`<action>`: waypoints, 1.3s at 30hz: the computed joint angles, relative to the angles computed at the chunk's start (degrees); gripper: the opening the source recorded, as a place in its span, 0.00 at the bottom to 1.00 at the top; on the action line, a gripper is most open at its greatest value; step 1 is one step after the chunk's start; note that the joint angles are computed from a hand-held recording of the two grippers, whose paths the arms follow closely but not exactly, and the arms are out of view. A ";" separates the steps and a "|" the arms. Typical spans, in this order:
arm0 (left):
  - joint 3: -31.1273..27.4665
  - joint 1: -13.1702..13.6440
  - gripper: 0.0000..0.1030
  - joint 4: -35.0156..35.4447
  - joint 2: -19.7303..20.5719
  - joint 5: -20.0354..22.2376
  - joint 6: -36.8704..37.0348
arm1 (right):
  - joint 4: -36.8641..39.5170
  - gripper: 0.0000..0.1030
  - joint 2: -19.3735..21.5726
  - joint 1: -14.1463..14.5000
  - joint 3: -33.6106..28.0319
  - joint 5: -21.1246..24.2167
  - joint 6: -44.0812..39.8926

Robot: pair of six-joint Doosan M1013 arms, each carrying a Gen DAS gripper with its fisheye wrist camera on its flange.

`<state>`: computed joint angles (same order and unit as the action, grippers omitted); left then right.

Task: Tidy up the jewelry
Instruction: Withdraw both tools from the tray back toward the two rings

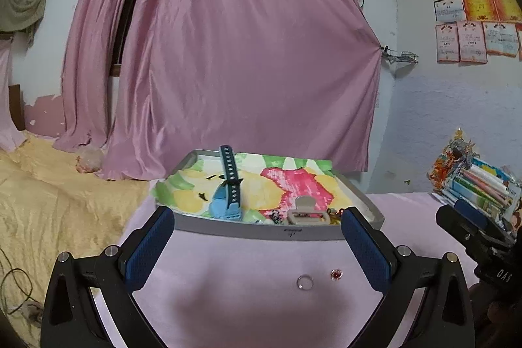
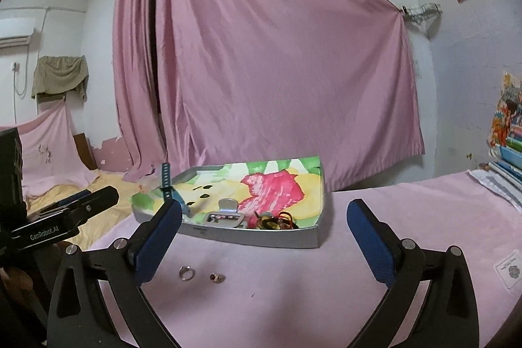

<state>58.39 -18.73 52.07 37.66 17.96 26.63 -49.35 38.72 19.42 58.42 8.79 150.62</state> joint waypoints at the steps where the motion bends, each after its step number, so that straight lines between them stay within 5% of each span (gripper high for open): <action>1: 0.47 -0.05 1.00 1.29 -0.20 0.05 -1.18 | -2.68 0.97 -0.13 0.14 0.31 0.07 2.33; 9: 3.10 -0.38 1.00 6.33 -1.26 1.41 -5.23 | -0.17 0.97 -1.07 0.21 2.46 -0.53 0.87; 21: 2.08 -0.43 1.00 -6.40 -0.36 5.21 6.95 | 16.83 0.97 0.08 0.44 0.82 5.07 -15.66; 26: 0.33 -0.24 1.00 -12.81 0.50 7.22 13.60 | 25.94 0.97 1.35 0.32 -1.78 10.93 -24.07; 32: -3.86 0.72 1.00 -29.75 2.17 11.31 30.85 | 33.00 0.97 2.01 0.16 -3.69 13.27 -33.74; 39: -12.82 1.80 1.00 -42.06 6.53 23.98 43.04 | 50.59 0.97 4.70 -0.66 -10.47 23.03 -56.58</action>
<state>45.58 -16.93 10.01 44.19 41.94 69.68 1.24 43.42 18.76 47.94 31.82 94.03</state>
